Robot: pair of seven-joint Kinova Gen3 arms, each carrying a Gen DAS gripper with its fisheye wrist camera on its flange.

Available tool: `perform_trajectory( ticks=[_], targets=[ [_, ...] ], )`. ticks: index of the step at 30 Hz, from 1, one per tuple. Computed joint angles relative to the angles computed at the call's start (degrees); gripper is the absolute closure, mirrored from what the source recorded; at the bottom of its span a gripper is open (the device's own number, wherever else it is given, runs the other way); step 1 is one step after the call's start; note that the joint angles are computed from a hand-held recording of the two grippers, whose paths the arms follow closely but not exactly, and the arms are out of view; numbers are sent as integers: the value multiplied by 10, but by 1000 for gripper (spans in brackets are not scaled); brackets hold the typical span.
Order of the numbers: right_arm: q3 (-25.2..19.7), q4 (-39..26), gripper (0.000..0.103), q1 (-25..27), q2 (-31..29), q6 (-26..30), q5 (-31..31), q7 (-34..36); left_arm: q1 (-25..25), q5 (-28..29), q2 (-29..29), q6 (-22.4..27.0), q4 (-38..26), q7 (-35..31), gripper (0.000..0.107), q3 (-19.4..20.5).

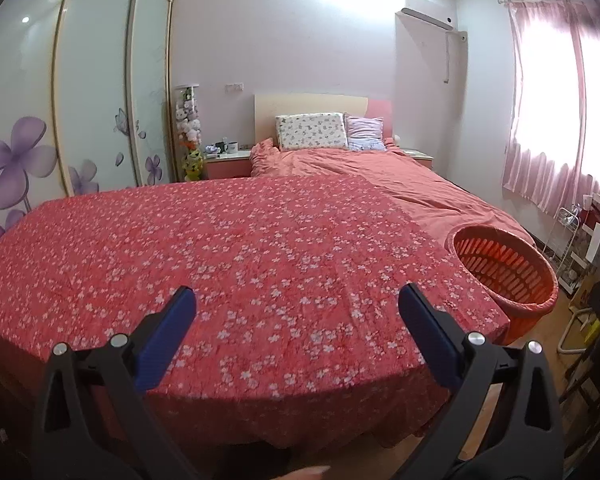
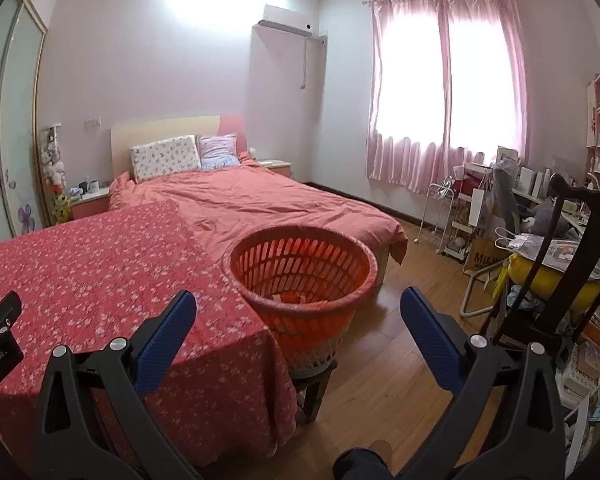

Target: Collect trash

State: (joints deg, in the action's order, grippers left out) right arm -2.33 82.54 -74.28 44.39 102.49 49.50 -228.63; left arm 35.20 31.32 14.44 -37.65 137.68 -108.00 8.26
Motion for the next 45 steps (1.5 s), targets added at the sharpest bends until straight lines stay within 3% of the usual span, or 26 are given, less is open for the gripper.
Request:
perform_trajectory(
  ticks=[27, 45],
  targets=[
    [6, -24, 2, 3, 14, -33, -33, 21, 16, 42, 16, 24, -2, -14, 8, -11],
    [6, -18, 2, 2, 11, -38, -31, 21, 22, 50, 14, 15, 1, -13, 8, -10]
  ],
)
